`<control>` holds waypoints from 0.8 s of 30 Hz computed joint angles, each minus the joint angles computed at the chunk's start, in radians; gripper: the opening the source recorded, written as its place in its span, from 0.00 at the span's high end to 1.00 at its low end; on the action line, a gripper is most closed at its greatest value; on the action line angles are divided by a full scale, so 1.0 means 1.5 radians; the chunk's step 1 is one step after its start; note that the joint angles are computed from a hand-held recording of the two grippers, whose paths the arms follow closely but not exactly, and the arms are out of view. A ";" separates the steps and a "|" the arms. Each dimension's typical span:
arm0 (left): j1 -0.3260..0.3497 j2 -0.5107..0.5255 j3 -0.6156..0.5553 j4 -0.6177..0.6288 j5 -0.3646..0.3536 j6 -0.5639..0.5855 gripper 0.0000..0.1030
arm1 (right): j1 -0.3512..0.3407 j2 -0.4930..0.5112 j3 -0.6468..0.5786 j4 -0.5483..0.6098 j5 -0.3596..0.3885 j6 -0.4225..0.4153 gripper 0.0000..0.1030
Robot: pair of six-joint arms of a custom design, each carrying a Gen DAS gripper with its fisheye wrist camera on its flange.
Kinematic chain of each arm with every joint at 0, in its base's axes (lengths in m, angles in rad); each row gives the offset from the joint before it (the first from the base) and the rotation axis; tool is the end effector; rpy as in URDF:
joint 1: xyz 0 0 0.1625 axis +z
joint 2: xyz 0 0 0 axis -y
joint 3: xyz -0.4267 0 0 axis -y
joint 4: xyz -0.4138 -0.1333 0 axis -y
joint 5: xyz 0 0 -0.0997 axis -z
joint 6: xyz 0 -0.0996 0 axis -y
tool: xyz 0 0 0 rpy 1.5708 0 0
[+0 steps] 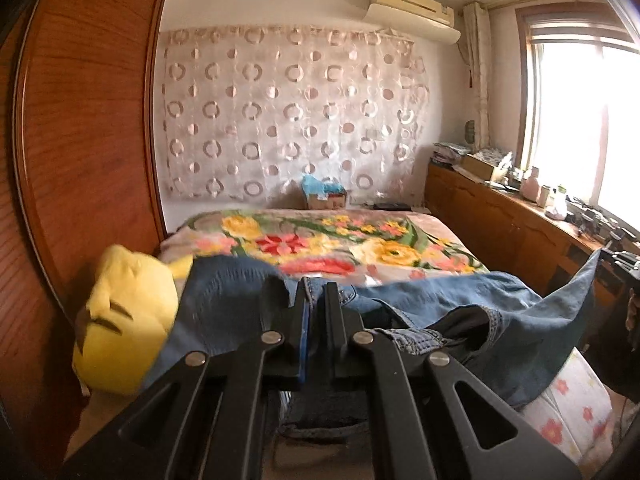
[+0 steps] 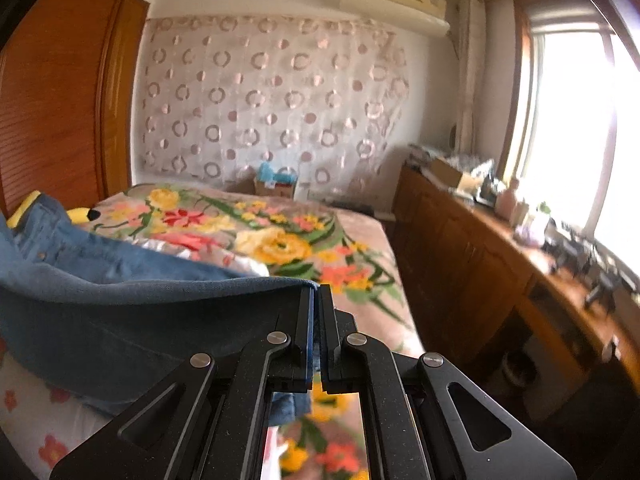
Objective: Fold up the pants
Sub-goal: 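Lift and flip the jeans over with both grippers, then open both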
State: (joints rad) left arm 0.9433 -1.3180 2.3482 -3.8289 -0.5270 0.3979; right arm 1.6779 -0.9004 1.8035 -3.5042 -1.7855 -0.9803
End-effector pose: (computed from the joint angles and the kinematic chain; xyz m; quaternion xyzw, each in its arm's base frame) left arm -0.0575 -0.4529 0.2979 0.0973 0.7583 -0.5428 0.3476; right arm 0.1816 -0.6403 0.2073 0.4024 -0.7678 0.4045 0.2916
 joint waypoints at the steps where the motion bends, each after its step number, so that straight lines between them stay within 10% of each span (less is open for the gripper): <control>1: 0.012 0.007 -0.019 0.000 -0.009 0.015 0.97 | 0.005 0.012 -0.018 0.001 -0.002 -0.007 1.00; 12: 0.119 0.088 -0.201 0.023 -0.068 0.096 0.97 | 0.028 0.162 -0.233 0.081 -0.059 -0.033 1.00; 24: 0.175 0.127 -0.262 0.159 -0.063 0.022 0.86 | 0.017 0.246 -0.339 0.197 -0.129 -0.002 1.00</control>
